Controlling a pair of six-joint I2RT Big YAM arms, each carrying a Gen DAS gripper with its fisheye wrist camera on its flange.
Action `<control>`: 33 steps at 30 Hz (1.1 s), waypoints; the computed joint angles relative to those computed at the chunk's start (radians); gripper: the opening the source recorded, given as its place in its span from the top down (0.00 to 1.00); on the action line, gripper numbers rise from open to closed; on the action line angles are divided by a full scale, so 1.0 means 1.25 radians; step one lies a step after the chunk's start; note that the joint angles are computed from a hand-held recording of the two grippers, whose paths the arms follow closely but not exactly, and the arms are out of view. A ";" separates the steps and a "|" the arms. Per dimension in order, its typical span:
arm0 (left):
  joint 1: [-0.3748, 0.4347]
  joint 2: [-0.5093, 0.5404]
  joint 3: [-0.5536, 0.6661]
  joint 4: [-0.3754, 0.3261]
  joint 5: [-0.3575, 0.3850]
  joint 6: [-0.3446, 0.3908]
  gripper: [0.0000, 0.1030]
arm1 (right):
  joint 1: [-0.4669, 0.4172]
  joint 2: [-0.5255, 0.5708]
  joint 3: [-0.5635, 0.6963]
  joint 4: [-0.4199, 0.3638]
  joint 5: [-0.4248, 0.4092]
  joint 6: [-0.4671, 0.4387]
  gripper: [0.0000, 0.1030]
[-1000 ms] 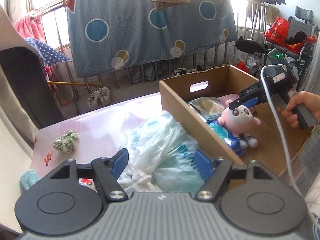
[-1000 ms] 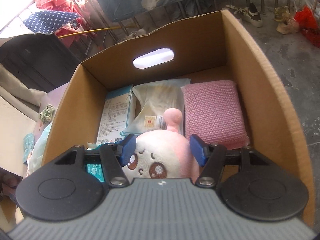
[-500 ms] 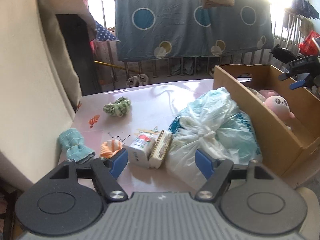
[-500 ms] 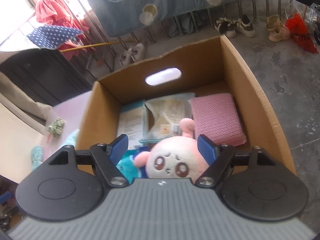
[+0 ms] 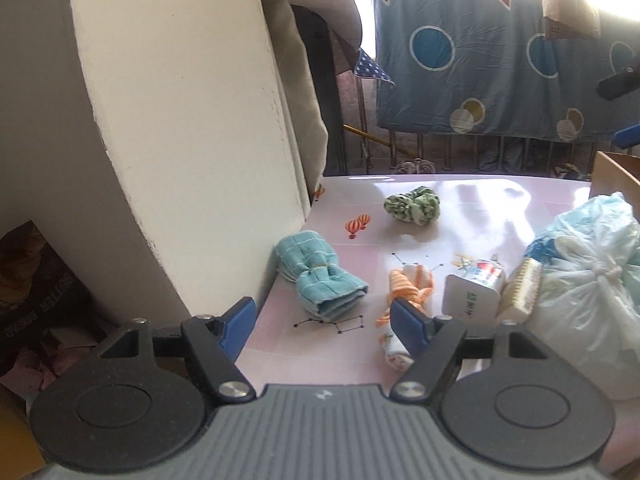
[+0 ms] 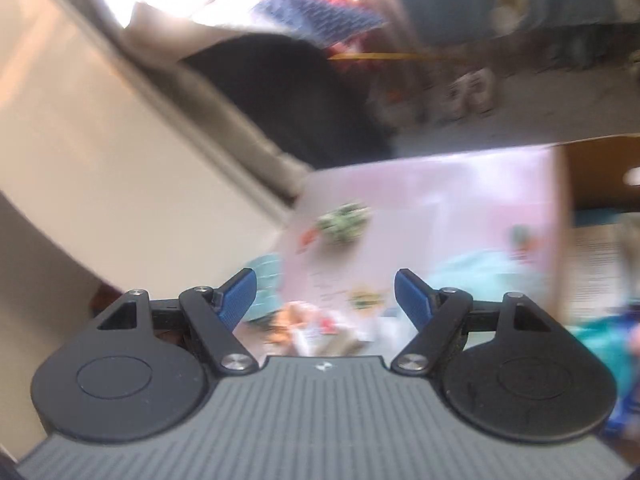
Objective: Organize soft objects
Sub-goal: 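Open the right gripper and move it to the teal towel bow, then close the right gripper on the teal towel bow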
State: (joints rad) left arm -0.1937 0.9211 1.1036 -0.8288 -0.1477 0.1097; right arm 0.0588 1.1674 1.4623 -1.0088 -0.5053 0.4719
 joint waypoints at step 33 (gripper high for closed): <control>0.056 0.287 0.065 0.043 0.079 -0.053 0.91 | 0.288 0.614 0.382 -0.019 -0.049 0.047 0.73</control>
